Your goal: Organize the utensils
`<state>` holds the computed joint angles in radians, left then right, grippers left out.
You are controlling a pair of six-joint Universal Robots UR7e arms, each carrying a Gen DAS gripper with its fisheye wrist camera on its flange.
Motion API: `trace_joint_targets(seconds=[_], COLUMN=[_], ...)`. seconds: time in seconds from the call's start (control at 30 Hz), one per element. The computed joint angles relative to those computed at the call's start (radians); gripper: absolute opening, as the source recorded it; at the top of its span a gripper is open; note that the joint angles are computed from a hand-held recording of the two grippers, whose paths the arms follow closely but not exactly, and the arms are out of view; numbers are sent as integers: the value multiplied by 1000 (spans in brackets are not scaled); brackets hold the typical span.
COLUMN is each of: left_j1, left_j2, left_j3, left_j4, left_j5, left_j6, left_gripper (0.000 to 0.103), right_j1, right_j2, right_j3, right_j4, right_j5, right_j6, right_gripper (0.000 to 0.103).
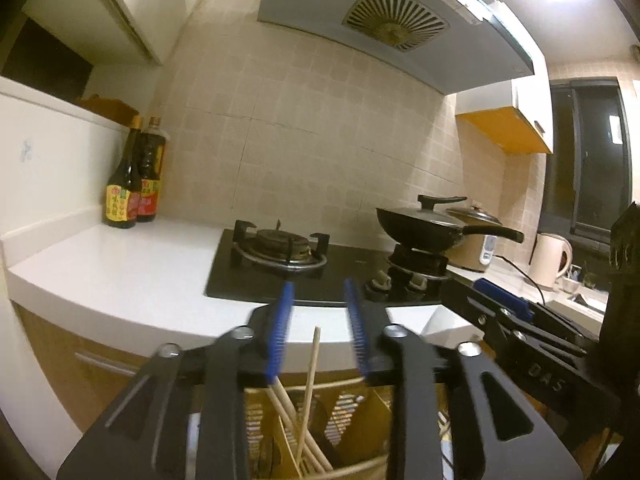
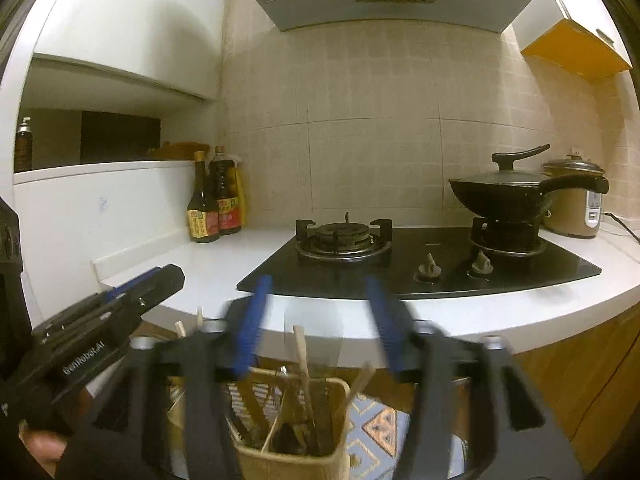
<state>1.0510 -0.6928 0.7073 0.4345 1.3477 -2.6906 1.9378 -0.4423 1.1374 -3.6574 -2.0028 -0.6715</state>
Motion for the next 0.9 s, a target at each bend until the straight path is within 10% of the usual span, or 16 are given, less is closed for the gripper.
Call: trace_joint_targets(seconds=[0.27,0.7,0.9], left_j1=[-27,-81,-70], left_j2=[-179,-392,-411], left_j3=[246,684,759], left_j4=[-43,-302,-394], left_j5=[4,-143,-197], left_j6=[10,61,39], left_gripper=[68,80,82], right_j1=[27,48,37], right_j2=[-116,-154,-120], right_j3=[240,466,481], right_j4=[-46,-132,-255], right_j5=[-72,-197,-201], right_j6=[68,155,102], right_gripper=[55,56,75])
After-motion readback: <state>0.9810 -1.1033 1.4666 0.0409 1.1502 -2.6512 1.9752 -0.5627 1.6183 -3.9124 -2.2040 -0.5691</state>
